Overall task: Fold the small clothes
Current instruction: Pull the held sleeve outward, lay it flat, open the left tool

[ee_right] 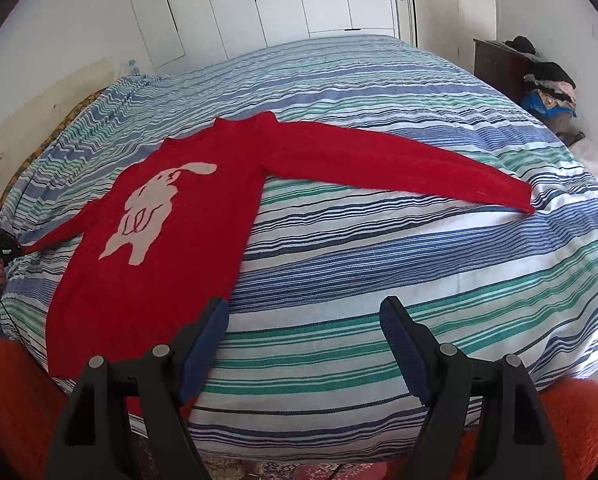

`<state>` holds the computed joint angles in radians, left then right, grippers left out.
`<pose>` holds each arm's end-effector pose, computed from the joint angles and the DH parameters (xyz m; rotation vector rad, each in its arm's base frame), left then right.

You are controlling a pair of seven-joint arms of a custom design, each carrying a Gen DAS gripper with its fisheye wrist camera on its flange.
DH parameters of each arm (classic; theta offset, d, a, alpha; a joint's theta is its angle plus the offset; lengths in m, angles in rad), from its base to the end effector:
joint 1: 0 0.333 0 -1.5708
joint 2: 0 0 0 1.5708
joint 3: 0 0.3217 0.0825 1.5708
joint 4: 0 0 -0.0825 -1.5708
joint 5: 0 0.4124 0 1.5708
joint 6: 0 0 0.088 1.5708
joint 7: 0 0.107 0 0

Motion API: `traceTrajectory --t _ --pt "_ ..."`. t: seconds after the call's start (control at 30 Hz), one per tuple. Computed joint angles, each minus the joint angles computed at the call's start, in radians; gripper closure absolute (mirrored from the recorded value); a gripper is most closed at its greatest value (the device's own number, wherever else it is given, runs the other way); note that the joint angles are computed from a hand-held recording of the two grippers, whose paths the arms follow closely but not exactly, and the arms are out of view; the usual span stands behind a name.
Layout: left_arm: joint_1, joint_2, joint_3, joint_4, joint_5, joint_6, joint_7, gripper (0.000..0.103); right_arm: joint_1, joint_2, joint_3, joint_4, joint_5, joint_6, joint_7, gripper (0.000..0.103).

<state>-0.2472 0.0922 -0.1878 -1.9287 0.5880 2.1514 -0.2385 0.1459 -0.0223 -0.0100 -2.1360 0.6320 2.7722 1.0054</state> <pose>0.5756 -0.2395 0.4528 -2.6112 0.6534 -0.3932 0.5997 0.0561 0.4761 -1.8675 1.5521 -0.3930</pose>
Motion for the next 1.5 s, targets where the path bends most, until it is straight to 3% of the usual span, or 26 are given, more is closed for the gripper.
traceTrajectory --t 0.07,0.13,0.17,0.2,0.23,0.3,0.37,0.5,0.53,0.67,0.73,0.8,0.87,0.9,0.93,0.97,1.03,1.13,1.23,1.27,1.3,1.4,1.5 --pt "0.006 0.017 0.000 0.020 -0.045 -0.021 0.059 0.094 -0.001 0.001 0.001 -0.001 -0.026 0.000 0.017 0.026" --pt "0.003 0.044 -0.006 0.059 -0.114 -0.093 0.128 0.076 -0.001 0.001 0.002 -0.002 -0.033 0.000 0.019 0.026" --pt "-0.006 0.046 -0.008 0.067 -0.126 -0.128 0.128 0.051 -0.001 0.002 0.002 -0.002 -0.035 0.001 0.021 0.026" --pt "-0.020 0.030 -0.011 0.050 -0.108 -0.139 0.094 0.034 0.000 0.003 0.002 -0.001 -0.035 0.002 0.022 0.026" --pt "-0.036 0.001 -0.017 0.016 -0.075 -0.125 0.040 0.031 0.000 0.004 0.002 0.001 -0.034 0.002 0.023 0.026" --pt "-0.052 -0.058 -0.034 -0.069 -0.029 -0.027 -0.054 0.031 -0.001 0.005 0.002 0.006 -0.025 -0.010 0.018 0.026" --pt "-0.054 -0.086 -0.049 -0.135 -0.012 0.131 -0.096 0.031 -0.003 0.006 -0.001 0.014 0.016 -0.038 -0.012 0.026" --pt "-0.048 0.005 -0.049 -0.126 -0.009 0.496 -0.056 0.033 -0.009 0.019 -0.001 0.033 0.036 -0.088 -0.024 0.026" --pt "-0.053 0.052 -0.043 -0.088 -0.010 0.557 -0.038 0.033 -0.011 0.022 0.000 0.037 0.038 -0.096 -0.026 0.026" --pt "-0.089 0.266 -0.005 0.130 -0.054 0.660 0.026 0.033 -0.011 0.017 0.007 0.028 0.043 -0.090 -0.037 0.026" --pt "-0.102 0.356 0.014 0.232 -0.111 0.643 0.040 0.033 -0.007 0.009 0.009 0.017 0.031 -0.075 -0.038 0.026" --pt "-0.168 0.391 0.102 0.270 -0.106 0.626 -0.075 0.031 -0.004 0.002 0.009 0.010 0.030 -0.065 -0.044 0.026" --pt "-0.284 0.377 0.257 0.223 -0.024 0.710 -0.317 0.032 -0.001 -0.002 0.007 0.006 0.039 -0.061 -0.055 0.026" --pt "-0.328 0.363 0.316 0.191 0.035 0.749 -0.445 0.040 0.000 -0.004 0.005 0.006 0.044 -0.062 -0.059 0.026" --pt "-0.344 0.354 0.341 0.173 0.064 0.762 -0.517 0.052 0.000 -0.003 0.003 0.006 0.049 -0.064 -0.061 0.026" --pt "-0.329 0.349 0.330 0.154 0.057 0.784 -0.521 0.096 -0.001 0.000 0.001 0.009 0.054 -0.069 -0.061 0.026" --pt "-0.284 0.339 0.294 0.119 0.042 0.841 -0.469 0.098 -0.006 0.014 -0.003 0.025 0.051 -0.088 -0.047 0.026" --pt "-0.187 0.302 0.156 0.123 -0.066 0.734 -0.202 0.096 -0.018 0.037 -0.004 0.054 0.056 -0.137 -0.030 0.026" --pt "-0.130 0.256 0.031 0.152 -0.222 0.516 0.056 0.070 -0.036 0.039 -0.006 0.079 0.127 -0.219 -0.065 0.026" --pt "-0.129 0.233 0.008 0.141 -0.249 0.494 0.116 0.049 -0.044 0.038 -0.009 0.090 0.164 -0.270 -0.083 0.026" --pt "-0.138 0.209 -0.008 0.122 -0.259 0.493 0.159 0.034 -0.053 0.040 -0.014 0.102 0.194 -0.330 -0.092 0.026" --pt "-0.161 0.179 -0.075 0.101 -0.329 0.482 0.329 0.030 -0.075 0.051 -0.021 0.131 0.256 -0.531 -0.087 0.026" --pt "-0.179 0.218 -0.133 0.126 -0.453 0.498 0.492 0.030 -0.070 0.066 -0.007 0.134 0.244 -0.612 -0.071 0.026"
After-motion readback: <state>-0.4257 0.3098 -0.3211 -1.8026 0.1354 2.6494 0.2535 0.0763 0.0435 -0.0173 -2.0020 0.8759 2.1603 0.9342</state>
